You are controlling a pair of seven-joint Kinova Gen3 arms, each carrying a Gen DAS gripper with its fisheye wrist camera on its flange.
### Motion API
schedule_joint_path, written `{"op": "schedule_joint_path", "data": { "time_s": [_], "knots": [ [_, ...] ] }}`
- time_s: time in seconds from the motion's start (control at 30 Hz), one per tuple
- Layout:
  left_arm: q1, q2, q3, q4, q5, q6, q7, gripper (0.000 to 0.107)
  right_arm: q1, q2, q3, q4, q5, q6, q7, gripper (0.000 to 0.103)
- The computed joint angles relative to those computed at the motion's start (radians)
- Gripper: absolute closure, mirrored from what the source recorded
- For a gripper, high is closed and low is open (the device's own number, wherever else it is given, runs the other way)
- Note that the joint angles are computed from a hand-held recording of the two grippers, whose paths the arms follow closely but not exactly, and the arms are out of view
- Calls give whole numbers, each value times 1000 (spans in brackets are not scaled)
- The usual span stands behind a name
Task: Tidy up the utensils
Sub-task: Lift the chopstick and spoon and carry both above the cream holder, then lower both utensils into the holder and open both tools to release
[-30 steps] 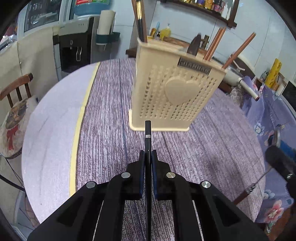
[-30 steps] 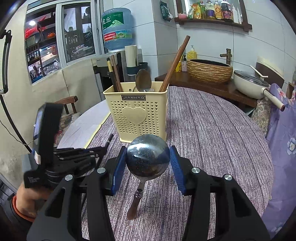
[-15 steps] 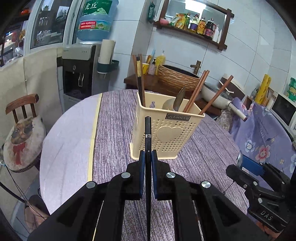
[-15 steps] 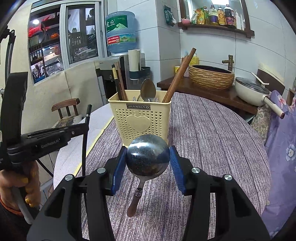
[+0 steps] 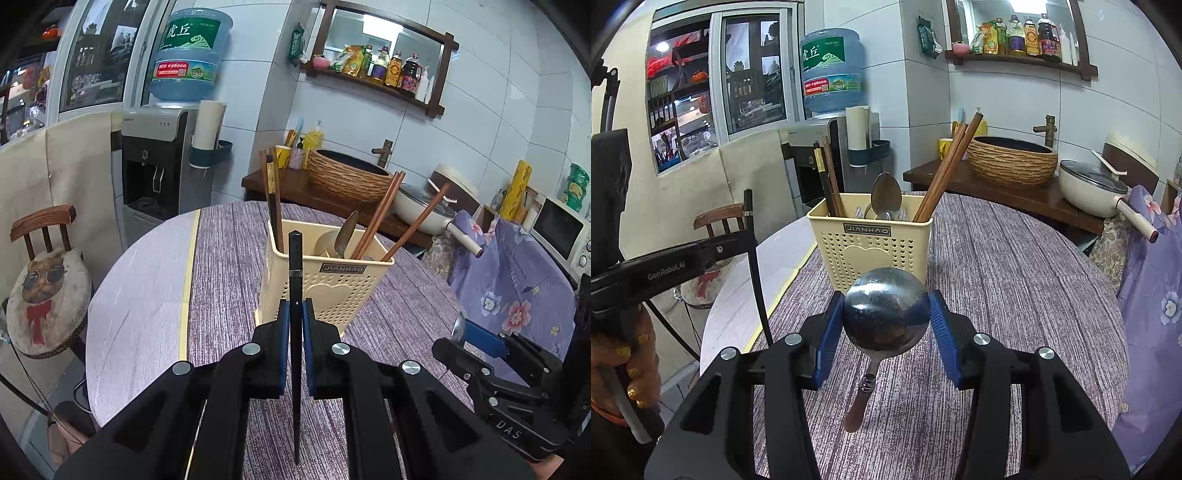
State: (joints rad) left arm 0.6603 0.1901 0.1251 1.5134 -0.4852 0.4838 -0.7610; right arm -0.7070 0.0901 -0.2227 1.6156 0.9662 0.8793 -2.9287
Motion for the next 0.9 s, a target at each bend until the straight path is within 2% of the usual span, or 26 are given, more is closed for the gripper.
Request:
{"op": "schedule_joint_path", "data": {
  "time_s": [0.1,0.2,0.43,0.53,0.67,0.73,0.9],
  "knots": [
    [-4,-7,3,-2,3,-5,-8,100,6,-1,3,-6,-3,-12,6,55],
    [-30,-8,20,-19,46,-8,-56,100,11,4,7,-27,-3,-17,22,55],
    [-47,-7,17,-149,80,9,-115,100,-1,35,29,-161,75,32,90,55],
    [-5,7,-22,-225,2,26,-53,100,-6,55,50,-244,95,44,136,55],
    [44,50,-69,-337,-96,40,27,100,-41,112,91,-375,182,97,173,55],
    [82,85,-106,-384,-163,47,83,100,-51,144,116,-428,188,105,202,55],
    [138,161,-176,-429,-253,48,168,100,-62,237,186,-522,159,88,261,55]
  ]
}}
